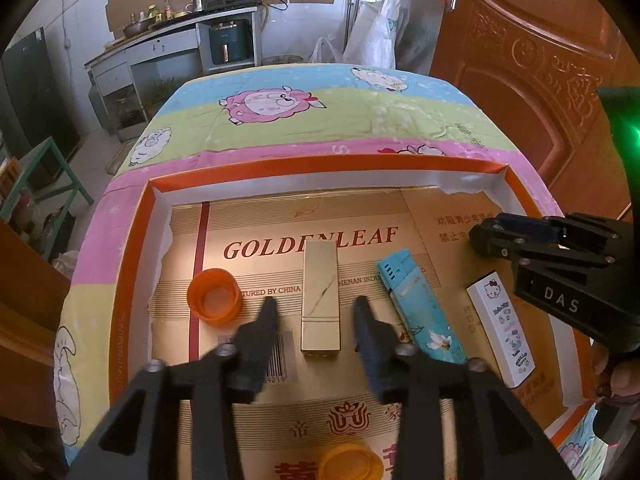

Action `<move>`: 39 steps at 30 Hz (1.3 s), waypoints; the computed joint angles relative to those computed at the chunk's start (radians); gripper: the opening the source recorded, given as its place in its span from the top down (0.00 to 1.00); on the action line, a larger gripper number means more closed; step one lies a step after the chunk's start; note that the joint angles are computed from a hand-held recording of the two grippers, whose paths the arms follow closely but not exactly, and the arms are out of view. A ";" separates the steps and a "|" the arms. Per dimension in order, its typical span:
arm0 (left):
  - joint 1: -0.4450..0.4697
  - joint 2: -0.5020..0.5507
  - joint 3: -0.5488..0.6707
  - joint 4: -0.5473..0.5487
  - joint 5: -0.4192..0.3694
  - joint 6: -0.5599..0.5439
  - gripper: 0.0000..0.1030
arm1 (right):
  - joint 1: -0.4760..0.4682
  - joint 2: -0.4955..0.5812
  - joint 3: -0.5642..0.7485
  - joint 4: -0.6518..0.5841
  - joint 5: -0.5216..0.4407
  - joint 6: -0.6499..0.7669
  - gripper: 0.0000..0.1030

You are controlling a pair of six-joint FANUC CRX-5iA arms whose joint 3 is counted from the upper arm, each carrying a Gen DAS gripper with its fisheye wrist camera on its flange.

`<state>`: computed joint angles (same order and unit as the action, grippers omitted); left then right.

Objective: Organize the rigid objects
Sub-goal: 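Lower the black cap into the tray and open the right gripper, then withdraw both grippers from the tray toward the remaining caps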

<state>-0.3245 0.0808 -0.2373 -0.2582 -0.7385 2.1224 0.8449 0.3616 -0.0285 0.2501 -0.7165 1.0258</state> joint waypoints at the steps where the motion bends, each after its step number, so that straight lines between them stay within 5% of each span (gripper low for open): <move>1: -0.001 -0.001 -0.001 -0.002 0.002 0.001 0.58 | 0.000 0.000 0.000 0.001 0.000 -0.002 0.70; 6: -0.001 -0.017 -0.014 -0.006 0.018 0.006 0.58 | 0.002 -0.014 -0.019 0.009 0.023 -0.011 0.46; 27: -0.044 -0.181 -0.121 -0.025 0.081 0.014 0.50 | 0.057 -0.215 -0.226 0.089 0.171 -0.152 0.44; 39: -0.141 -0.238 -0.111 -0.181 0.000 0.179 0.50 | 0.103 -0.323 -0.375 0.264 0.199 -0.375 0.44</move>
